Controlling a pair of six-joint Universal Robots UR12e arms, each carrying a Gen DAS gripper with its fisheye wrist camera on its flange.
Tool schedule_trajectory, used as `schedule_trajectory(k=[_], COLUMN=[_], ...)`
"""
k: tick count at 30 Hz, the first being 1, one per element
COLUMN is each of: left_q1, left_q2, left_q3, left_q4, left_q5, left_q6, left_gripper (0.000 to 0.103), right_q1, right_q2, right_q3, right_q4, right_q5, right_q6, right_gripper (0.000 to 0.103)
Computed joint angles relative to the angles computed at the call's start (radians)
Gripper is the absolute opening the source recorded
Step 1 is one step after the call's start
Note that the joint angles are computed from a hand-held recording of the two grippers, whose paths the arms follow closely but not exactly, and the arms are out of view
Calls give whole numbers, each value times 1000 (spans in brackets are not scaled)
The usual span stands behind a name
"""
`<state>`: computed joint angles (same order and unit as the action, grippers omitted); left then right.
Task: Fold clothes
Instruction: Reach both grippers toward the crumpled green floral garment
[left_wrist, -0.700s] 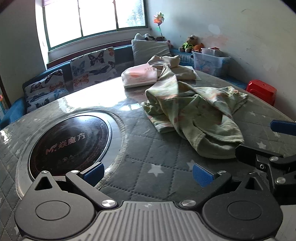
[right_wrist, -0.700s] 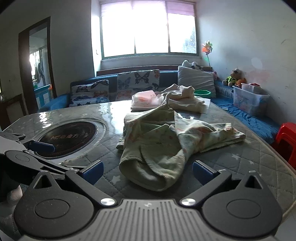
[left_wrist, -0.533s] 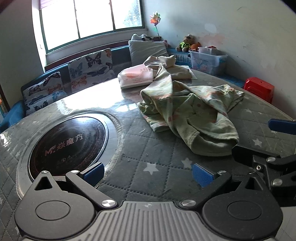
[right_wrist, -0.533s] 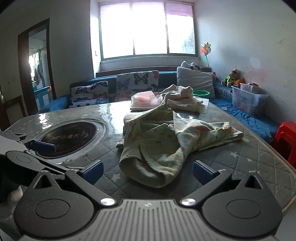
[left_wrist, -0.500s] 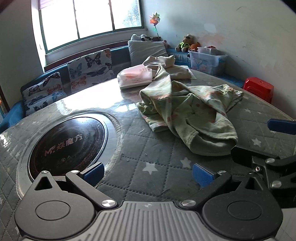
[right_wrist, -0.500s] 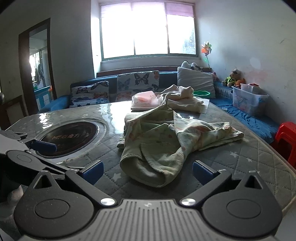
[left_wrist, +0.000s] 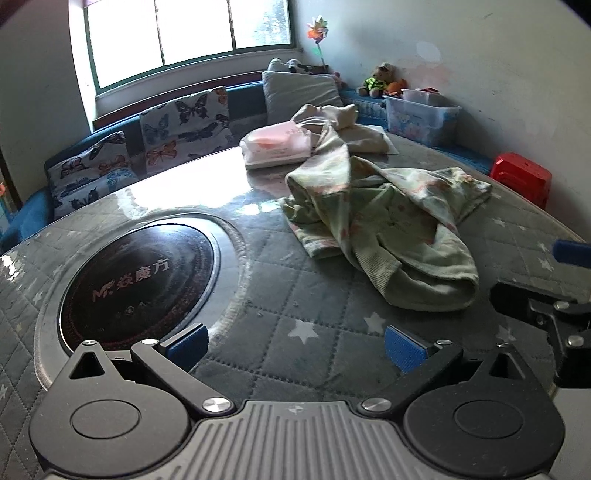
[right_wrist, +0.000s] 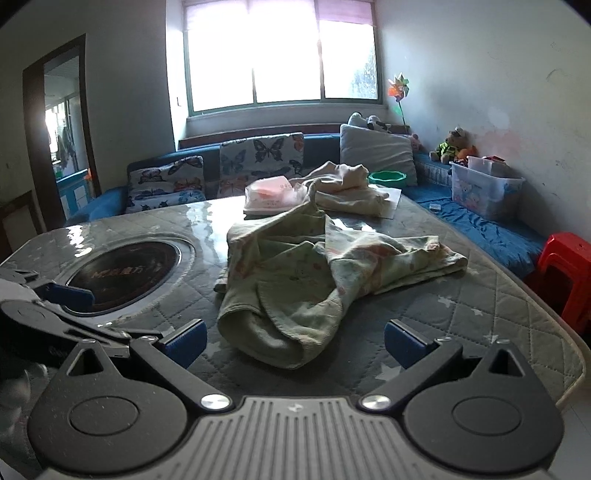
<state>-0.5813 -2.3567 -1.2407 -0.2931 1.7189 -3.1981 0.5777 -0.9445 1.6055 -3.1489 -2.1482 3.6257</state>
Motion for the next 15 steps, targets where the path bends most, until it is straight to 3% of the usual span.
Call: schedule_trajectory(k=[6,15], left_q1=[4,10], left_q2=[-24,-90], left_q3=[54,202], left_q4=[-29,-102], left_q5=[-3,-56], left_q6=[18,54], left_gripper=[101,73], right_q1=[-18,-50], right_q2=[5,24], right_q3=[-8,-47], right_q4=[24,56], right_q5=[14,28], right_q6=[11,3], right_gripper=[103,96])
